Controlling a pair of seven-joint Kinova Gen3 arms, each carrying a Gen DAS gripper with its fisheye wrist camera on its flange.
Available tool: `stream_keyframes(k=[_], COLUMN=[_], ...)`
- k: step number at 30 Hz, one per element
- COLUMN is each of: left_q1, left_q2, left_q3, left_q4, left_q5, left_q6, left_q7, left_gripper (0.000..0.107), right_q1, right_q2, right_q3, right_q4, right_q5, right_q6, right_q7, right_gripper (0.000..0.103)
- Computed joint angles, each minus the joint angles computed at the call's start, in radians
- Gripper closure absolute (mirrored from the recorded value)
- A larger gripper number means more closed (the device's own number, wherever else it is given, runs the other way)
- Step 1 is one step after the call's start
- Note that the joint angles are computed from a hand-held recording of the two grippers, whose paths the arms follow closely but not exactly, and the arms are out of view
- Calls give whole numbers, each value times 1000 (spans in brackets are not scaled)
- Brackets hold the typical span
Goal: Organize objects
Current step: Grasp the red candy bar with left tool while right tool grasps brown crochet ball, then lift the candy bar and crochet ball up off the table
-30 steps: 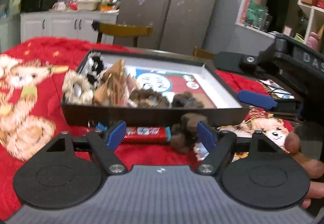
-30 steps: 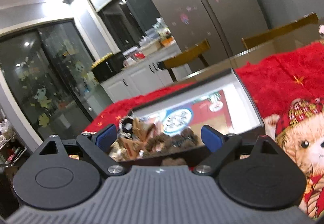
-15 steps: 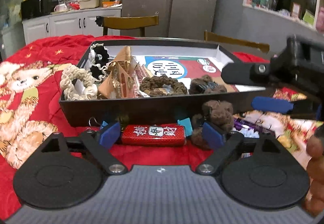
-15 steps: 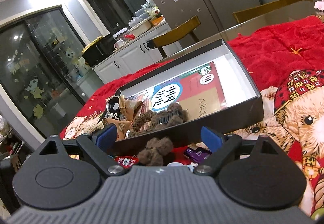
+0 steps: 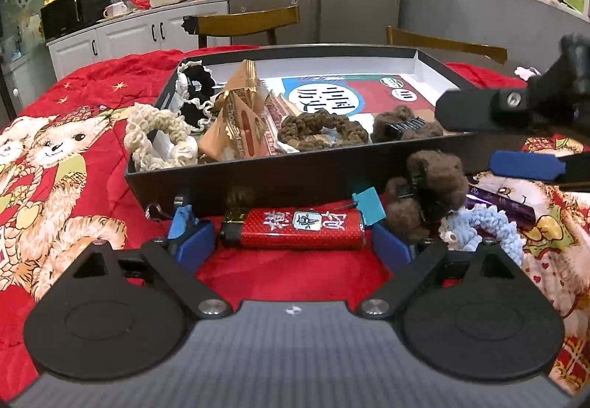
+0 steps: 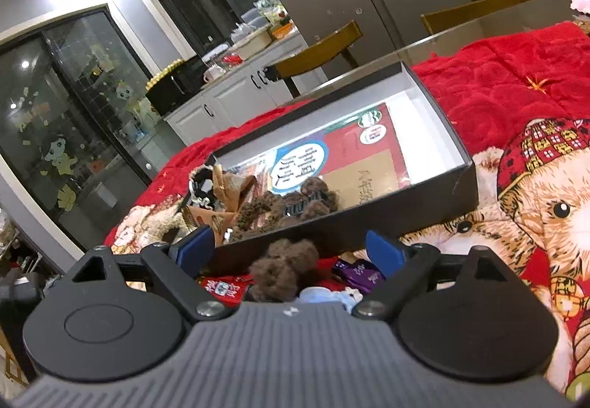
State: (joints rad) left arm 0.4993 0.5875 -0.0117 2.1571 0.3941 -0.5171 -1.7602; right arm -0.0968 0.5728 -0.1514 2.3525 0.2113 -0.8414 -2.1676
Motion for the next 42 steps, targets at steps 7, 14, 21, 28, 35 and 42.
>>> stream_keyframes(k=[7, 14, 21, 28, 35, 42], left_q1=[15, 46, 64, 56, 53, 61], left_q2=[-2, -4, 5, 2, 5, 9], left_q3=[-3, -4, 15, 22, 31, 33], left_q4=[24, 68, 101, 84, 102, 104], left_q5=[18, 99, 146, 187, 169, 183], left_q6=[-39, -138, -241, -208, -252, -271], left_q7=[-6, 8, -18, -42, -12, -25], left_gripper=[23, 23, 23, 23, 23, 23], right_q1=[28, 33, -58, -46, -28, -52], right_q2=[13, 40, 57, 72, 76, 86], right_q3=[-21, -29, 7, -4, -8, -2], right_q4=[-26, -50, -27, -9, 1, 25], right_q5=[86, 127, -32, -39, -4, -16], right_q6=[45, 65, 22, -35, -65, -143], right_q7=[-24, -9, 88, 98, 86, 121], right_gripper=[22, 41, 44, 66, 69, 69])
